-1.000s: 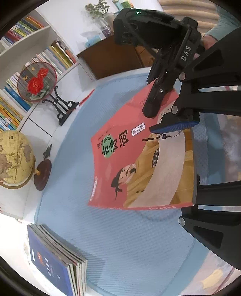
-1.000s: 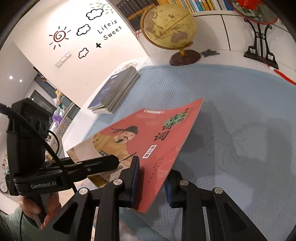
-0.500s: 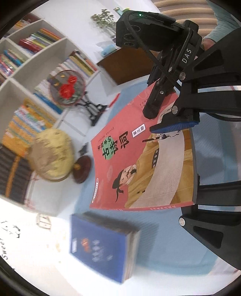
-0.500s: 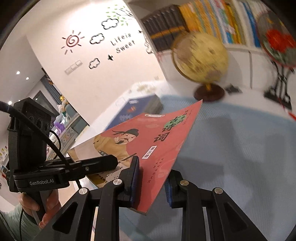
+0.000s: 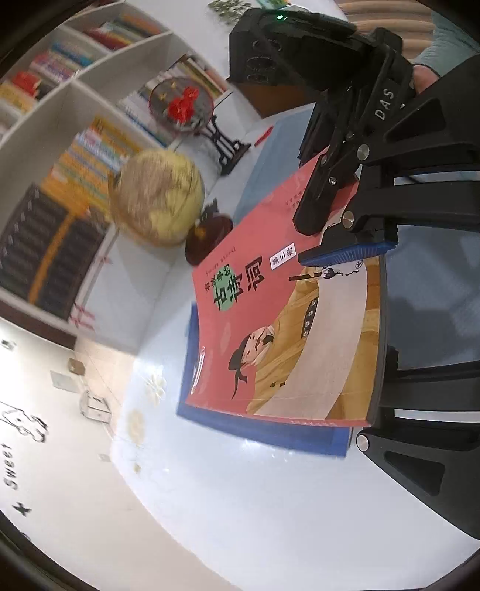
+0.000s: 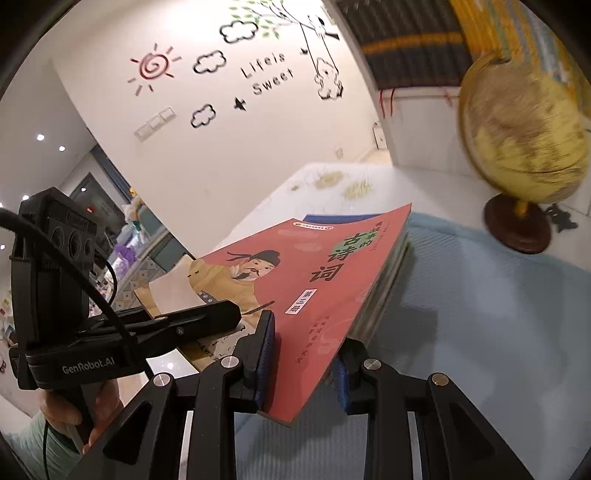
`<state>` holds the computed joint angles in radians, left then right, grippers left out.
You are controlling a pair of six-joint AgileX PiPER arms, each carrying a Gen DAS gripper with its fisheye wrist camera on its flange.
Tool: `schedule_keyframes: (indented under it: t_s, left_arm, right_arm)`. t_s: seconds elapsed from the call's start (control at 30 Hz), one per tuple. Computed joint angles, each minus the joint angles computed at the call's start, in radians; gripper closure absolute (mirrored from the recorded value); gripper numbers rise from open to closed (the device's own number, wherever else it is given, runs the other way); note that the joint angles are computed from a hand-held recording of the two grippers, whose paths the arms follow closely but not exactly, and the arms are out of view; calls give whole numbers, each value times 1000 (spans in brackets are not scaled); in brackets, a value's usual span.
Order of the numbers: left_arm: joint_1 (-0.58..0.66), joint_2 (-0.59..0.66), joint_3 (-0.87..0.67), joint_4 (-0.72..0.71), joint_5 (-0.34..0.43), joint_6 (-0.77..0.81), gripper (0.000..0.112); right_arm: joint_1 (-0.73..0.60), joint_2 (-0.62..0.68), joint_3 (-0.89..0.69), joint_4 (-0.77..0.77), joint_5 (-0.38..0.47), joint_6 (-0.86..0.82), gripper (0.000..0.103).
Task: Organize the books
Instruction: 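Carry the upright red book to the book row and lower it, then open both grippers and pull them back from the red book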
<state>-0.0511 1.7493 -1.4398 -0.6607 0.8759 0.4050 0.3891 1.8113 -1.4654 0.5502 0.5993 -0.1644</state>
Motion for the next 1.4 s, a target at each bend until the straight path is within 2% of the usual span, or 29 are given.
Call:
schedule_keyframes:
  t_s: [0.1, 0.27, 0.47, 0.57, 0.77, 0.9, 1.03, 1.17, 1.23, 1.3, 1.4]
  left_arm:
    - [52, 80, -39, -49, 28, 61, 82]
    - [99, 141, -59, -125, 69, 132, 82]
    - [139, 208, -97, -129, 120, 122, 82]
    - [154, 220, -93, -114, 122, 104, 82]
    - [171, 230, -77, -105, 108, 70, 80]
    - [147, 248, -109, -49, 87, 13, 80]
    - [146, 239, -101, -13, 62, -19, 77]
    - [135, 225, -111, 80, 55, -102, 73]
    - [103, 231, -141, 155, 59, -152, 72]
    - [67, 244, -176, 198, 83, -162, 70]
    - [25, 221, -152, 243, 59, -160, 69]
  right_arm:
    - [46, 85, -89, -130, -4, 135, 76]
    - [74, 151, -143, -217, -26, 262, 76]
    - [79, 200, -179, -248, -8, 338, 76]
    - [87, 223, -195, -253, 4, 355, 76]
    - [106, 236, -180, -285, -24, 405, 76]
    - [105, 250, -194, -324, -14, 456, 76]
    - [120, 238, -171, -382, -39, 501, 76]
    - [121, 208, -115, -388, -75, 514, 76]
    - [124, 190, -89, -440, -90, 566, 76]
    - [109, 182, -73, -398, -98, 539, 75]
    - [90, 157, -35, -390, -112, 538, 75]
